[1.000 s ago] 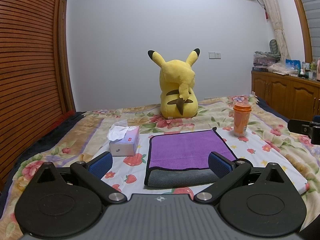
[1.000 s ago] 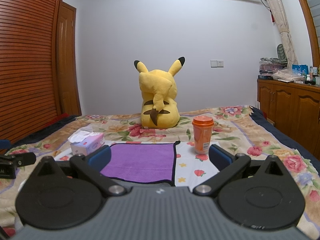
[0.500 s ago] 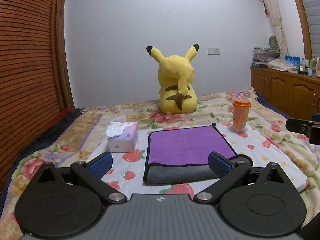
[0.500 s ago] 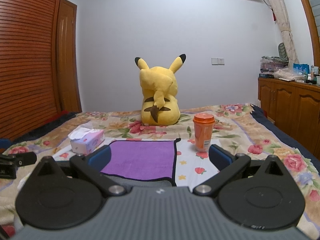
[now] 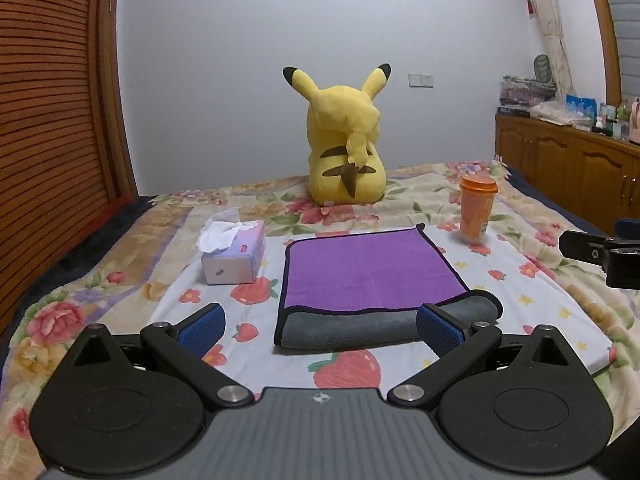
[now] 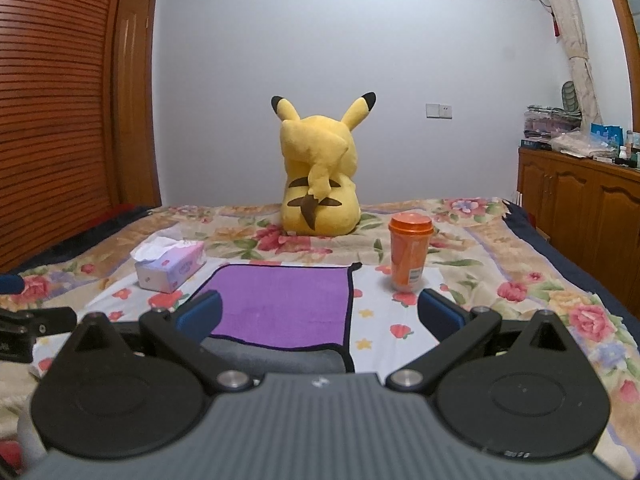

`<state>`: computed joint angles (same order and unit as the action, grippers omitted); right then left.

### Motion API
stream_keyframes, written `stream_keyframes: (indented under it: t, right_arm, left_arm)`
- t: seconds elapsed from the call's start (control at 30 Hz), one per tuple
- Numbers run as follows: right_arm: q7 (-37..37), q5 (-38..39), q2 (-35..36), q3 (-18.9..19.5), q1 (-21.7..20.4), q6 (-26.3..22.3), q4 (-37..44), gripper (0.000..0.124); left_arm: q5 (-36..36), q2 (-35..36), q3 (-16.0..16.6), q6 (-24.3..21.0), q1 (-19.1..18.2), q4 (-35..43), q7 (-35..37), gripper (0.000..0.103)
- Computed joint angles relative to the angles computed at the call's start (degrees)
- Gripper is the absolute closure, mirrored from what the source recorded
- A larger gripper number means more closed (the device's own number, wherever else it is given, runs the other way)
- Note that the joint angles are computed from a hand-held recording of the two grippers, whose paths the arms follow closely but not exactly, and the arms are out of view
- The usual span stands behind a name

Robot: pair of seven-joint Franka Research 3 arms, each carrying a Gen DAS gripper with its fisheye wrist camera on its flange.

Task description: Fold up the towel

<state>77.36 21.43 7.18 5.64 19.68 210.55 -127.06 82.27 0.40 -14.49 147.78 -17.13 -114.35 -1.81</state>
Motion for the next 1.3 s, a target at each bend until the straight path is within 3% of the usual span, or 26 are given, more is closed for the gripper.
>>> stream_keyframes:
  t: [0.97, 1.3]
  right_arm:
    - [-7.58, 6.78, 7.83, -3.31, 3.23, -10.70, 11.92, 0.021]
    - [-6.48, 4.13, 10.63, -4.14, 3.02, -15.44, 16.06, 0.021]
  left_arm:
    - [-9.21, 9.46, 4.61, 4.57, 0.18, 8.60, 11.91, 0.000]
    - [-14.25, 13.07, 6.67, 6.20, -0.29, 11.73, 18.46, 0.000]
